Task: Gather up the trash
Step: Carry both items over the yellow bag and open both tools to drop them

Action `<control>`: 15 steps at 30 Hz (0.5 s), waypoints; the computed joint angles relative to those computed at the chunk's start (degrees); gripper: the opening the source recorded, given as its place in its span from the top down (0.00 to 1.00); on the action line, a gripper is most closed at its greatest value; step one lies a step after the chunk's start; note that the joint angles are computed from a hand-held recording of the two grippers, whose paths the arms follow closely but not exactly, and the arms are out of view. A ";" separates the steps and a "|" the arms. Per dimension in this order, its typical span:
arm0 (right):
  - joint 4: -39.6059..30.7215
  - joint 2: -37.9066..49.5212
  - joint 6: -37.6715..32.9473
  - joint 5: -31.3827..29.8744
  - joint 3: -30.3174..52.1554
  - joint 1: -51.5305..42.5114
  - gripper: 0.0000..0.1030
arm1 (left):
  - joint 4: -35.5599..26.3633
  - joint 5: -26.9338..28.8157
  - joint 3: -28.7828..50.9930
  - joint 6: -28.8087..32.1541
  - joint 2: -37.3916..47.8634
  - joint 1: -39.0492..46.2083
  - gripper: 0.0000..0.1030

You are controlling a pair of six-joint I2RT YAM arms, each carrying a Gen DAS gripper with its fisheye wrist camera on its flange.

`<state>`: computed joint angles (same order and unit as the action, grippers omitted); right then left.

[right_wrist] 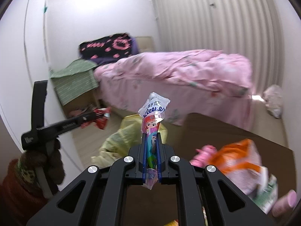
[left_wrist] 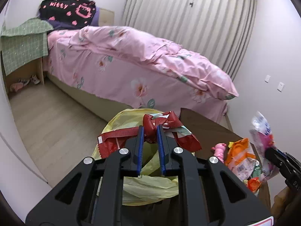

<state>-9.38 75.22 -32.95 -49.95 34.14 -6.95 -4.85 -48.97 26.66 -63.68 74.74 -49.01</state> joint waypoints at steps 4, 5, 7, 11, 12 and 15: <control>5.20 8.49 3.71 6.54 2.79 9.76 0.91 | 10.36 3.25 -3.55 1.84 3.89 3.14 0.87; 6.18 10.52 4.60 7.52 3.68 11.22 0.91 | 12.37 3.79 -4.19 1.84 4.84 3.83 0.87; 6.26 15.11 5.71 8.60 6.34 13.81 0.91 | 15.36 4.56 -5.39 1.62 5.80 5.64 0.87; -0.39 29.26 6.44 9.54 17.90 19.13 0.91 | 19.45 6.44 -6.28 1.28 7.35 10.50 0.87; -1.74 32.62 6.87 10.62 20.93 20.27 0.91 | 21.29 8.39 -6.21 1.93 8.57 12.39 0.87; -0.10 38.80 8.07 17.63 25.83 23.48 0.91 | 25.64 11.93 -5.38 4.18 12.76 15.67 0.87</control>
<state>-9.49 114.01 -24.88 -32.32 59.97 16.53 20.79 -37.04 21.28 -59.50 87.50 -33.34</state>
